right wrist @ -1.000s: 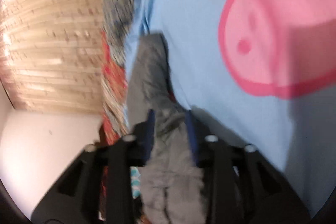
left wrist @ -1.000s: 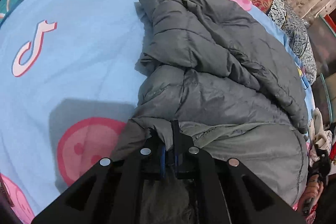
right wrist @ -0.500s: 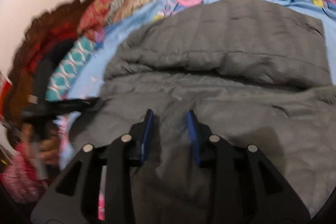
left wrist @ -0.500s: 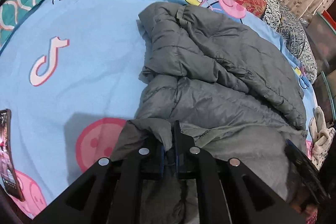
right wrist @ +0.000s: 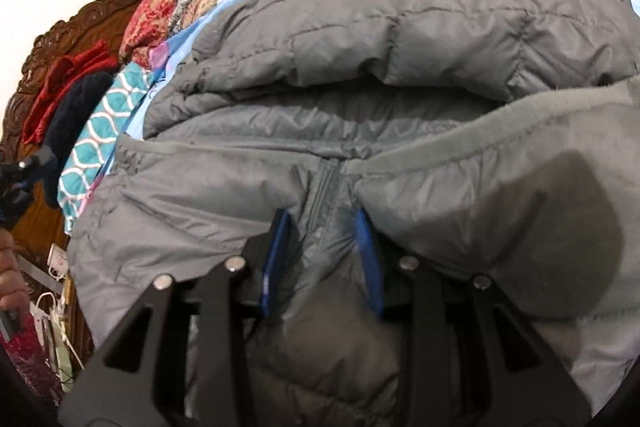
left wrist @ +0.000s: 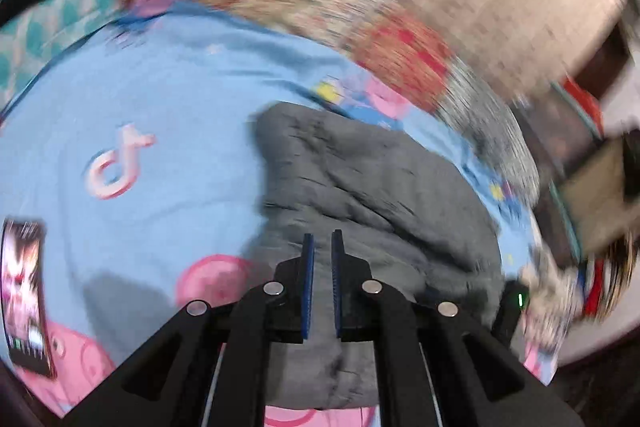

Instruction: Fold large clothes

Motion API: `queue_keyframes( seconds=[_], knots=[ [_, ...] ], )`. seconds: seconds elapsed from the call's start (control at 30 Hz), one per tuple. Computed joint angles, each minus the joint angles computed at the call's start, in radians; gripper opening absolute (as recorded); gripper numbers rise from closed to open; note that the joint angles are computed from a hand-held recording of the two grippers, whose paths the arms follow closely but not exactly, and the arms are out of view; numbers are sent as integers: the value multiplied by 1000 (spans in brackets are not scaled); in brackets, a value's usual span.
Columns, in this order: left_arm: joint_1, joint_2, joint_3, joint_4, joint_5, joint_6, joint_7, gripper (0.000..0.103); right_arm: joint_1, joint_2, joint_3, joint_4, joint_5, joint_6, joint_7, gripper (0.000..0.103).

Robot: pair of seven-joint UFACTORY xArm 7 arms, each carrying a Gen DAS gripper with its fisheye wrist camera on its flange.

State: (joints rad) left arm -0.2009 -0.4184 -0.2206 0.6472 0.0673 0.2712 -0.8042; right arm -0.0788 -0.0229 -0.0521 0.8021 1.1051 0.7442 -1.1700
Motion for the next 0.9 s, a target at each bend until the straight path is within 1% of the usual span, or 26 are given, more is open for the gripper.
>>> queue_keyframes(
  seconds=[0.07, 0.1, 0.13, 0.17, 0.2, 0.23, 0.27, 0.33, 0.4, 0.47, 0.5, 0.53, 0.57, 0.6, 0.67, 0.7, 0.77, 0.83, 0.87, 0.9],
  knots=[
    [-17, 116, -39, 84, 51, 2, 46, 1, -7, -1, -6, 5, -11, 16, 11, 32],
    [-22, 152, -46, 104, 73, 7, 58, 1, -7, -5, -6, 9, -17, 25, 32, 32],
    [-13, 213, -66, 144, 122, 35, 53, 1, -15, -13, -13, 17, -34, 53, 62, 32],
    [-7, 260, -75, 174, 170, 66, 24, 1, -21, -26, -19, 21, -43, 73, 87, 32],
    [1, 312, -76, 202, 219, 110, -14, 1, -32, -46, -33, 17, -27, 101, 79, 32],
    [-4, 337, -66, 215, 239, 137, -35, 1, -51, -80, -59, 10, 5, 138, 49, 33],
    [-8, 358, -50, 216, 242, 158, -51, 1, -63, -100, -76, 8, 13, 154, 36, 33],
    [-21, 352, -15, 188, 242, 148, -67, 1, -93, -123, -113, 13, 9, 174, 16, 34],
    [-33, 337, 16, 155, 245, 132, -80, 1, -130, -98, -145, 39, -19, 154, 10, 34],
    [-43, 333, 37, 130, 217, 111, -59, 1, -166, -22, -154, 83, -63, 117, 66, 32],
    [-46, 341, 42, 125, 214, 97, -55, 1, -189, 38, -159, 121, -84, 134, 111, 27],
    [-47, 350, 41, 123, 233, 89, -65, 1, -215, 95, -161, 155, -81, 169, 150, 6],
    [-47, 363, 41, 131, 261, 90, -81, 2, -236, 125, -155, 172, -56, 194, 171, 0],
    [-47, 379, 38, 145, 310, 96, -116, 2, -261, 149, -146, 185, -24, 229, 178, 0],
    [-59, 402, 39, 167, 398, 116, -183, 2, -274, 142, -118, 177, -27, 198, 167, 0],
    [-66, 400, 44, 164, 409, 117, -193, 2, -277, 133, -106, 172, -41, 181, 165, 0],
    [-74, 382, 55, 157, 363, 124, -157, 2, -278, 108, -93, 171, -93, 176, 185, 0],
    [-81, 322, 57, 132, 295, 142, -117, 2, -282, 67, -94, 177, -140, 209, 182, 2],
    [-76, 279, 51, 106, 303, 128, -128, 2, -285, 39, -99, 186, -143, 251, 151, 2],
    [-60, 234, 34, 82, 342, 110, -168, 2, -284, 20, -103, 202, -146, 287, 132, 2]
  ],
)
